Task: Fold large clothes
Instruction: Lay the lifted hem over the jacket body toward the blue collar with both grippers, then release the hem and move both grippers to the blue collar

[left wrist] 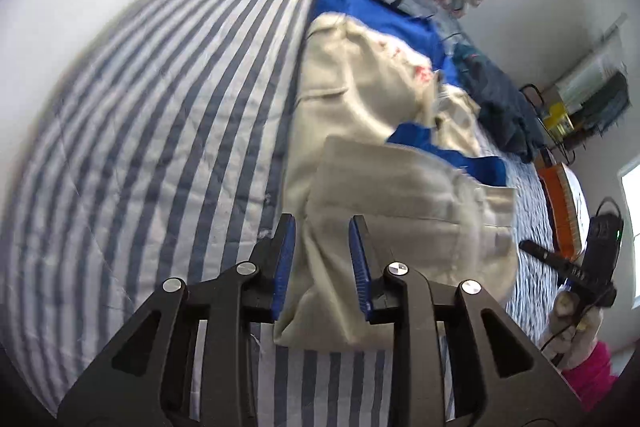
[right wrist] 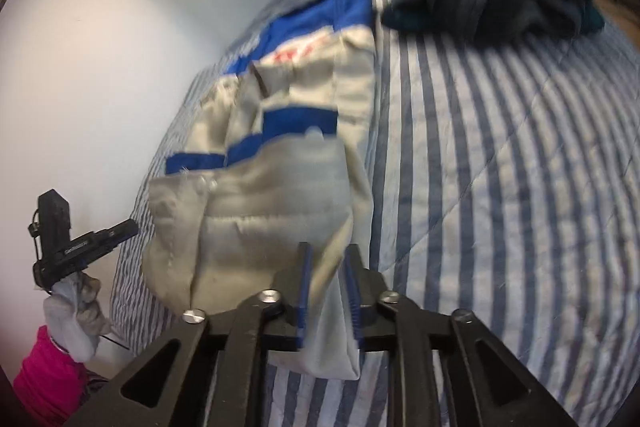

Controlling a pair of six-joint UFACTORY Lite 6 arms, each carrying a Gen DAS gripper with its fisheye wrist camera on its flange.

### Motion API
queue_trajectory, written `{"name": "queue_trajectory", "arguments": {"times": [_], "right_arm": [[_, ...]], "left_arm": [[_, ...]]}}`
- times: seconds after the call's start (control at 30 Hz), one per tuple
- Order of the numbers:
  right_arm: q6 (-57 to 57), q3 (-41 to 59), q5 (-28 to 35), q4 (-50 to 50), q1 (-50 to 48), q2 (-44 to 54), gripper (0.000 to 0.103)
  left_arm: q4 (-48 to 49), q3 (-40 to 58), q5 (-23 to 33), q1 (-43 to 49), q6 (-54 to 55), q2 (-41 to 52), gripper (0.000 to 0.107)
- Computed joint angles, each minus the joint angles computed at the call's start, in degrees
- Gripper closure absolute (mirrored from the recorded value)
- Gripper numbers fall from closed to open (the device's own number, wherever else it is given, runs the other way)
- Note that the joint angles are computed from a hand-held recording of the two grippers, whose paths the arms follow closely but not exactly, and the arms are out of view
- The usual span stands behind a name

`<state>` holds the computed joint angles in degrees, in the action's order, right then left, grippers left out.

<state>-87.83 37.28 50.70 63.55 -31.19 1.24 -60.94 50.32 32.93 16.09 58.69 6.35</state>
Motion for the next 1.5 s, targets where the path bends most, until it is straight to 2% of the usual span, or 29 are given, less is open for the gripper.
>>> {"name": "queue_trajectory", "arguments": {"times": [0.07, 0.13, 0.17, 0.2, 0.23, 0.27, 0.3, 0.37, 0.47, 0.53, 0.6, 0.7, 0.77, 0.83, 0.9, 1.0, 1.17, 1.2, 1.23, 1.27, 1.33, 1.37, 1.43, 1.5], "right_arm": [[-0.92, -0.22, 0.46, 0.37, 0.80, -1.16, 0.065], [-0.26, -0.08, -0.21, -0.93, 2.14, -0.29, 0.048], [0.66, 0.10, -1.15, -1.67, 3.04, 1.02, 0.043], [1.44, 0.26, -2.08, -2.39, 3.71, 2.68, 0.044], [2.08, 0.65, -2.57, -2.91, 4.13, 4.58, 0.053], [2.87, 1.69, -1.18, -4.05, 4.11, 7.34, 0.083], [4.11, 1.92, -0.14, -4.91, 4.13, 8.40, 0.094], [3.84, -0.10, 1.98, -4.41, 2.30, 5.09, 0.102], [3.51, -1.68, 3.11, -5.53, 0.51, -0.85, 0.103], [4.21, -2.38, -3.56, -6.00, 3.12, 0.28, 0.103], [4.47, -3.15, -7.50, -5.77, 5.51, 2.10, 0.102], [4.53, -6.11, -8.79, -6.87, 6.30, -6.30, 0.092], [2.17, -9.01, -7.53, -5.10, 5.48, -15.85, 0.076], [-0.42, -10.74, -3.45, -2.09, 4.89, -22.10, 0.070], [-0.34, -11.08, -1.60, -0.22, 8.44, -24.58, 0.070], [3.10, -9.13, -7.13, 2.07, 22.50, -21.93, 0.071], [3.45, -3.86, -18.85, 6.00, 42.32, -14.10, 0.074], [3.03, -2.17, -20.38, 6.80, 44.86, -11.39, 0.074], [2.64, -1.08, -22.19, 7.66, 47.17, -9.51, 0.074], [1.50, 0.75, -24.87, 8.86, 49.87, -6.49, 0.074], [-0.40, 5.20, -30.41, 12.01, 54.37, 1.11, 0.075], [-1.70, 7.93, -32.74, 14.12, 55.96, 6.01, 0.079], [-7.88, 11.34, -34.19, 20.53, 57.14, 12.52, 0.082], [-12.05, 12.20, -34.60, 25.44, 57.67, 14.23, 0.082]], "left_arm": [[0.32, -0.53, 0.17, -1.89, 1.87, -2.49, 0.080], [1.41, -1.47, -1.46, -4.69, 1.89, -3.44, 0.080], [2.09, -1.12, -2.26, -6.04, 1.36, -2.61, 0.080], [2.08, -1.27, -2.13, -6.16, 1.89, -2.00, 0.080], [2.21, -0.60, -2.19, -6.96, 1.43, -0.32, 0.080], [1.76, 0.21, -1.91, -7.40, 1.22, 1.48, 0.080], [1.71, 1.49, -1.42, -7.87, 0.67, 3.37, 0.080], [1.86, 2.57, -1.54, -8.94, -0.10, 5.06, 0.080], [2.29, 5.33, -3.63, -11.80, -0.70, 7.26, 0.080], [4.58, 8.67, -5.87, -13.27, -2.85, 11.72, 0.080], [5.15, 12.48, -4.17, -12.37, -3.15, 16.90, 0.080], [5.30, 12.70, -1.39, -9.53, -4.79, 14.33, 0.080], [5.61, 10.45, -1.00, -6.83, -4.16, 9.38, 0.080], [5.37, 9.06, 1.76, -3.32, -3.47, 6.06, 0.080], [5.53, 7.36, 3.99, -0.96, -2.48, 3.64, 0.080], [6.94, 5.44, 5.87, -0.71, -2.22, 2.50, 0.080], [8.67, 2.77, 3.94, -1.51, -2.80, 5.90, 0.080], [7.91, 2.88, 4.87, -0.54, -2.37, 7.38, 0.090], [7.53, 2.90, 5.63, 0.21, -1.92, 8.55, 0.095], [6.98, 2.88, 6.26, 0.81, -1.25, 9.50, 0.096], [6.81, 0.11, 3.63, 0.74, -0.78, 8.62, 0.096], [6.96, -1.87, 1.72, -0.05, -0.63, 7.79, 0.096], [6.30, -4.62, -1.20, -1.60, 0.70, 5.83, 0.096], [7.45, -5.65, -2.86, -2.73, 0.05, 3.81, 0.096]]}}
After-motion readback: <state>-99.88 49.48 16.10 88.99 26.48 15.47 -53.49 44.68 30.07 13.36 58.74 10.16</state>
